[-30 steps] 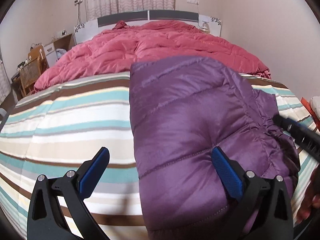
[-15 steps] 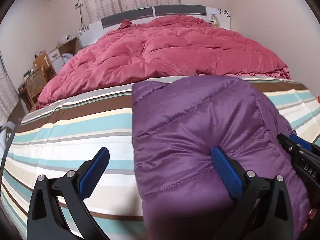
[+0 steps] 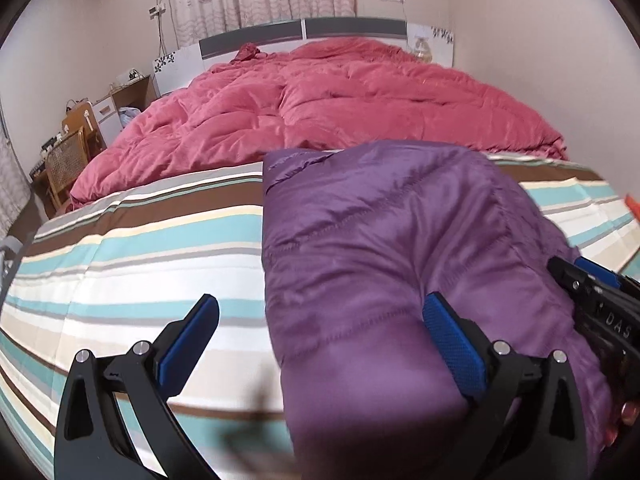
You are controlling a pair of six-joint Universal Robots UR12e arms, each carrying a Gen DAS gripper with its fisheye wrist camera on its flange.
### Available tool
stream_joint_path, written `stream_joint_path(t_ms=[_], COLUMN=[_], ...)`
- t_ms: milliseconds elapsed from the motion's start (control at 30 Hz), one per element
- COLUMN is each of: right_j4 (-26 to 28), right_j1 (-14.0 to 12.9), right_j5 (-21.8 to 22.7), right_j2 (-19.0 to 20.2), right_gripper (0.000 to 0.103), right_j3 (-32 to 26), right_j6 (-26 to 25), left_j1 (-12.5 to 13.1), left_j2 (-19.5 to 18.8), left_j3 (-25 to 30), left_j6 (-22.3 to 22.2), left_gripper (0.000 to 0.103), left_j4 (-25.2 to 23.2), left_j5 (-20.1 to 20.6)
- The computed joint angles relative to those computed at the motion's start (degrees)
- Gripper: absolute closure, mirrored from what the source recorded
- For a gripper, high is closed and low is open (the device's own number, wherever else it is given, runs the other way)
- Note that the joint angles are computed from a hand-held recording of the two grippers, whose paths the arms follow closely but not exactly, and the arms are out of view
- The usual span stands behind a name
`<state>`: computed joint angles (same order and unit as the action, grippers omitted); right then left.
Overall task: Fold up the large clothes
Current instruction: 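Grasp the purple coat's folded end with the right tool and lift it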
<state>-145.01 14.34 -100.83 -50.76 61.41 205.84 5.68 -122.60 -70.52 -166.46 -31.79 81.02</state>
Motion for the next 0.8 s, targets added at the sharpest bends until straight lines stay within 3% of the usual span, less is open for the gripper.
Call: stream_joint_path(t_ms=[233, 300, 500, 800], right_j4=[-2.8, -3.8, -4.4, -4.0], right_j1=[0.0, -0.4, -1.4, -3.1], right_j5=[0.3, 1.3, 4.5, 12.2], right_j2=[-3.9, -5.2, -8.1, -7.8], right_gripper=[0.030, 0.021, 0.017, 0.014], right_j3=[4.9, 6.9, 11.4, 12.3], right_j6=[1.6, 3.7, 7.2, 9.1], left_j1=[2.8, 3.4, 5.3, 6.1], left_j2=[3.4, 3.7, 4.1, 3.6], left_j3=[-4.8, -4.9, -4.0, -2.1], left_j6=[-2.6, -2.8, -5.1, 0.0], left_gripper=[0.002, 0.002, 0.002, 0.002], left_j4=[0.4, -1.1, -8.2, -15.7], left_j5=[-7.5, -8.2, -12.2, -16.4])
